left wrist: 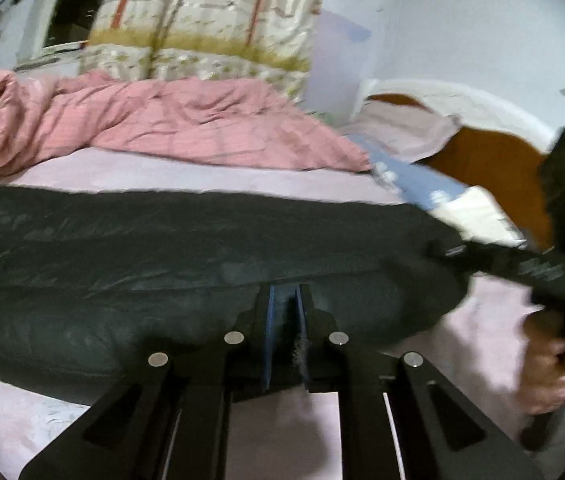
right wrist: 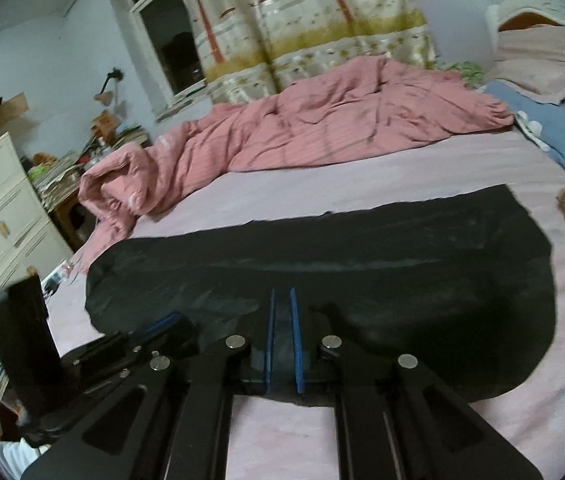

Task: Fold large clothes

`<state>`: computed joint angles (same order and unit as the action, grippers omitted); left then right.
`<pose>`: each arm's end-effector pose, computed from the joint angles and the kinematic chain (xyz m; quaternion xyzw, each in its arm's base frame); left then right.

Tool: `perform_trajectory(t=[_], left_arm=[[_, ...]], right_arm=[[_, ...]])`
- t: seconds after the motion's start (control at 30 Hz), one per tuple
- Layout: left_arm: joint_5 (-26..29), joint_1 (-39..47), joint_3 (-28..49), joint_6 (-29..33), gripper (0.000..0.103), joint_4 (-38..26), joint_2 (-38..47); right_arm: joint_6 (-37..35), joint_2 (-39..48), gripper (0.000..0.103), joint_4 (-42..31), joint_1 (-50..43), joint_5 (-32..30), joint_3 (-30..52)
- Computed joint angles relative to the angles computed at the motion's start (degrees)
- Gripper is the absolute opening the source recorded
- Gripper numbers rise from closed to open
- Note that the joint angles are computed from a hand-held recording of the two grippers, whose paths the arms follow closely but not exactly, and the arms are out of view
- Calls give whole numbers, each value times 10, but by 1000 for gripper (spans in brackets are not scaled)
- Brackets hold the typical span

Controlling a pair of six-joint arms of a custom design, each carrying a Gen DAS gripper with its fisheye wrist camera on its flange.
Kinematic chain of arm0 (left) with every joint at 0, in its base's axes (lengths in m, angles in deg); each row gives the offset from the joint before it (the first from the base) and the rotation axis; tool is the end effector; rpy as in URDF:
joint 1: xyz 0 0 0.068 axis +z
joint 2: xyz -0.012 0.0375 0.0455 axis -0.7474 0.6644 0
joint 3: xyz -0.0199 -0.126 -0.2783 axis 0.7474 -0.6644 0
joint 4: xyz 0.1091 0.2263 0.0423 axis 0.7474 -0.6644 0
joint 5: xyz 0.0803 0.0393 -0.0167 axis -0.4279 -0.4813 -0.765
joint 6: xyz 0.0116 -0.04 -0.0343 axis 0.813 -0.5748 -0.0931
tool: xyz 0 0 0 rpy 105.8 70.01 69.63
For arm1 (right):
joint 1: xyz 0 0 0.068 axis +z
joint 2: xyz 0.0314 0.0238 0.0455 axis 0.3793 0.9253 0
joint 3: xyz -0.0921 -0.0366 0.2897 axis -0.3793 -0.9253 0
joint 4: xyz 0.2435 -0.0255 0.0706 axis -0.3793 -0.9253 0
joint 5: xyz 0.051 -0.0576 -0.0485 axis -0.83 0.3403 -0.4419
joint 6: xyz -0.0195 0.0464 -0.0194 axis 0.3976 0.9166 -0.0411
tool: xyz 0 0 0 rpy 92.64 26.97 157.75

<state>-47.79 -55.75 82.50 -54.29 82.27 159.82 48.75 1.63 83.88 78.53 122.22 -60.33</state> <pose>0.1996 -0.0460 0.1257 0.2236 0.8300 -0.2687 0.4347 0.1317 0.1604 0.1620 0.0593 0.8777 0.1393 0.4547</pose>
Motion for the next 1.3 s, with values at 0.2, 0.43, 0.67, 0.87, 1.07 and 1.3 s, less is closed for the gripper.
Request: perform_trajectory(t=[0.2,0.43,0.67,0.87,1.07,1.3], left_arm=[[-175,-85,28,20,9,-112,3],[-16,14,52,-54,9,-44,129],[31,44,71,-73,8,-51,179],[19,38,86,-83,8,-62,198],[21,41,98,-76,8,-87,199],[16,42,90,-77,8,-77,198]], right_arm=[[4,22,9,-33,25,3,39],[7,118,9,-57,-16,-131,123],[5,264,9,-123,-85,-211,255],[14,341,9,-153,-113,-225,306],[-6,365,8,-198,-159,-244,375],[-7,434,2,-269,-220,-278,490]])
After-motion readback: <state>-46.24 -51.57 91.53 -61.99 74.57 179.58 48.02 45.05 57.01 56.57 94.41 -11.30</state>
